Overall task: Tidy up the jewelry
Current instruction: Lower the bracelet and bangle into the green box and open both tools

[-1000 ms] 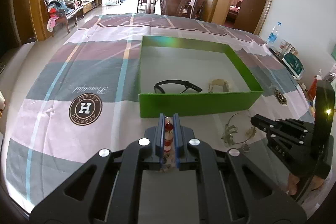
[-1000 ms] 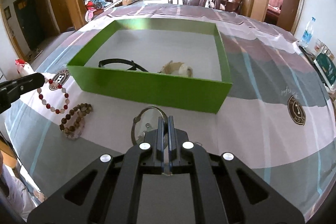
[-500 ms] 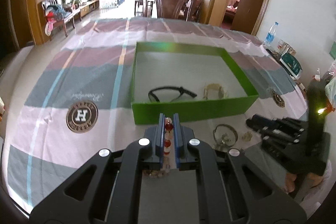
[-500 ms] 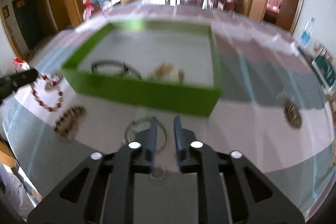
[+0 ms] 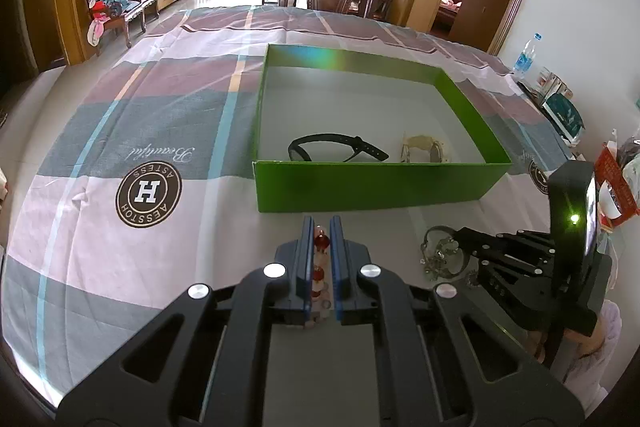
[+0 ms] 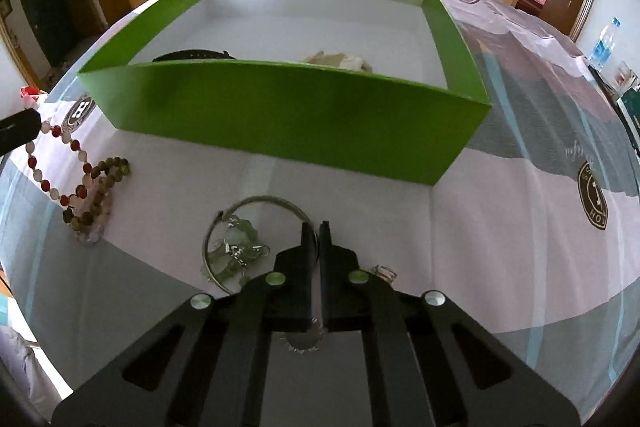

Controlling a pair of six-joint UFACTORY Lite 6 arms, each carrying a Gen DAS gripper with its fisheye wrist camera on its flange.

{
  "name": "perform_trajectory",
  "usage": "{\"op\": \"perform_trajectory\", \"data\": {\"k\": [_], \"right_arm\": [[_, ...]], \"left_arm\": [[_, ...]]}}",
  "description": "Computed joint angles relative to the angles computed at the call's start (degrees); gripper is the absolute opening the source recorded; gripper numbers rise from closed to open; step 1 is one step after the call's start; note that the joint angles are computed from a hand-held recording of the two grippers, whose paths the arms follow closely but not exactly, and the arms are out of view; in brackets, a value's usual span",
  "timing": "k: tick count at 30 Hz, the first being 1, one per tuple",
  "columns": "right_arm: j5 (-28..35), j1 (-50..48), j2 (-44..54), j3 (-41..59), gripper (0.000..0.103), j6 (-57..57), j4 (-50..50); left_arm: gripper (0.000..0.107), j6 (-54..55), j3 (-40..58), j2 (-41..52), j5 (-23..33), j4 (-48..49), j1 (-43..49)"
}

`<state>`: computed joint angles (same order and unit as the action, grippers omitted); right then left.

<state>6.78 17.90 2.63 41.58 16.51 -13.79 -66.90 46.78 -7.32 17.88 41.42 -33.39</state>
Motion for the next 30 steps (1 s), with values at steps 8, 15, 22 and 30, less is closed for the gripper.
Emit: {"op": "perform_trajectory", "data": {"k": [8, 15, 22, 30], "right_arm": [[2.42, -0.51, -13.1, -3.16, 0.004, -5.16, 5.49], [5.97, 0.5, -12.05, 5.17, 0.004, 6.75, -7.43], [7.2, -1.59, 1.81, 20.67, 0.004, 4.88, -4.93], [6.45, -2.2, 14.15, 27.87, 0.004, 2.33, -0.63]], "left_arm": [[0.008, 0.06, 1.68, -1.35, 1.59, 1.07, -0.64], [0.008, 6.69, 12.29, 2.35, 4.8, -1.41, -0.12], [0.008, 19.53, 27.03, 15.42, 2.43, -12.64, 6.23], [0.008, 28.07, 37.66, 30.91, 2.39, -21.74, 8.98]]}}
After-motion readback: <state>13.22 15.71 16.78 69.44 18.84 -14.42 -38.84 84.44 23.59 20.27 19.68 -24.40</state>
